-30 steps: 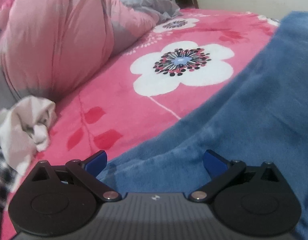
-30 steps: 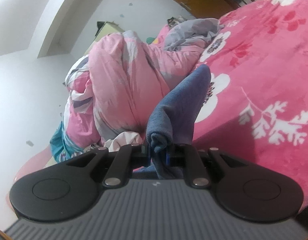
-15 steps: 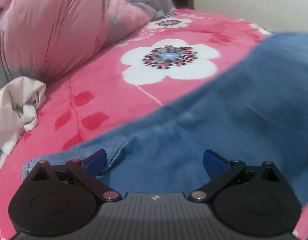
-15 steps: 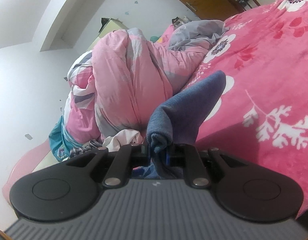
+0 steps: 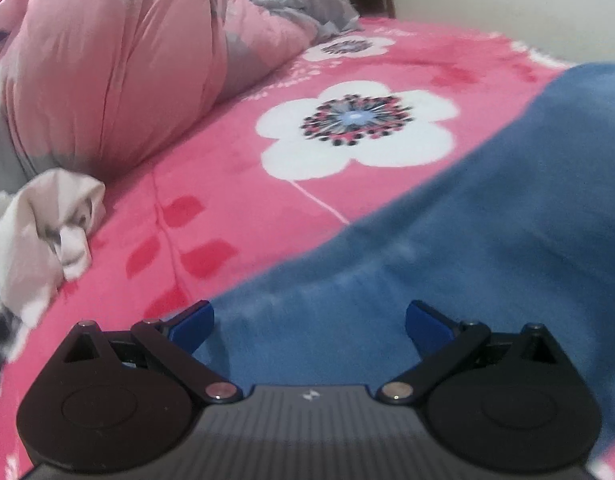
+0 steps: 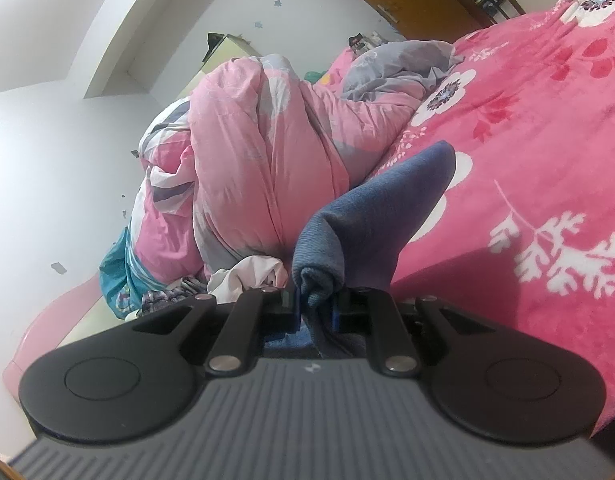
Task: Fold clothes
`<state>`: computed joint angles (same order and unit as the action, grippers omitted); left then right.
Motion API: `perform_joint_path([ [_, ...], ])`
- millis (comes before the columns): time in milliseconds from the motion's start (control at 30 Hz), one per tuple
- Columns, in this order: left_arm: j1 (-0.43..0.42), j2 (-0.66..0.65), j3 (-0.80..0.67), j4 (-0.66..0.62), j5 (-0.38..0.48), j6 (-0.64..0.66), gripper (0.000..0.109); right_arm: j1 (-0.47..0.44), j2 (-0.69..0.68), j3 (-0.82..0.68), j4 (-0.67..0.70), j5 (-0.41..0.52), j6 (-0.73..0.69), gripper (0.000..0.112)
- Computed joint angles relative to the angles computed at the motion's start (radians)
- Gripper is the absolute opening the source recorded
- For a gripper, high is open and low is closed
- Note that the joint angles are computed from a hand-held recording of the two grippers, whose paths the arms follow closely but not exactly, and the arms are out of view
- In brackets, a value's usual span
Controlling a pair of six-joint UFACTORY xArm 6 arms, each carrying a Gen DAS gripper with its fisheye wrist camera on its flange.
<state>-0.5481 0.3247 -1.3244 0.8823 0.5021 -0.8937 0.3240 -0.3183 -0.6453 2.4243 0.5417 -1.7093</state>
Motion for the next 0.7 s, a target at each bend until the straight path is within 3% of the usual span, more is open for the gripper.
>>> perform_joint_path([
  [167,0.026,0.018,-0.03,-0.041,-0.014,-0.027,0.102,0.01,-0.002,-0.009,-0.016,-0.011,0.001,0.013],
  [367,0.084,-0.206,0.244,0.016,-0.178,-0.183,0.102,0.042,0.005,-0.045,-0.031,-0.042,-0.008,0.013],
  [567,0.152,-0.466,0.492,0.329,-0.268,-0.587,0.102,0.131,0.031,-0.128,-0.037,-0.103,-0.054,0.013],
  [700,0.172,-0.6,0.595,0.532,-0.244,-0.811,0.101,0.212,0.081,-0.219,-0.05,-0.156,-0.1,0.013],
])
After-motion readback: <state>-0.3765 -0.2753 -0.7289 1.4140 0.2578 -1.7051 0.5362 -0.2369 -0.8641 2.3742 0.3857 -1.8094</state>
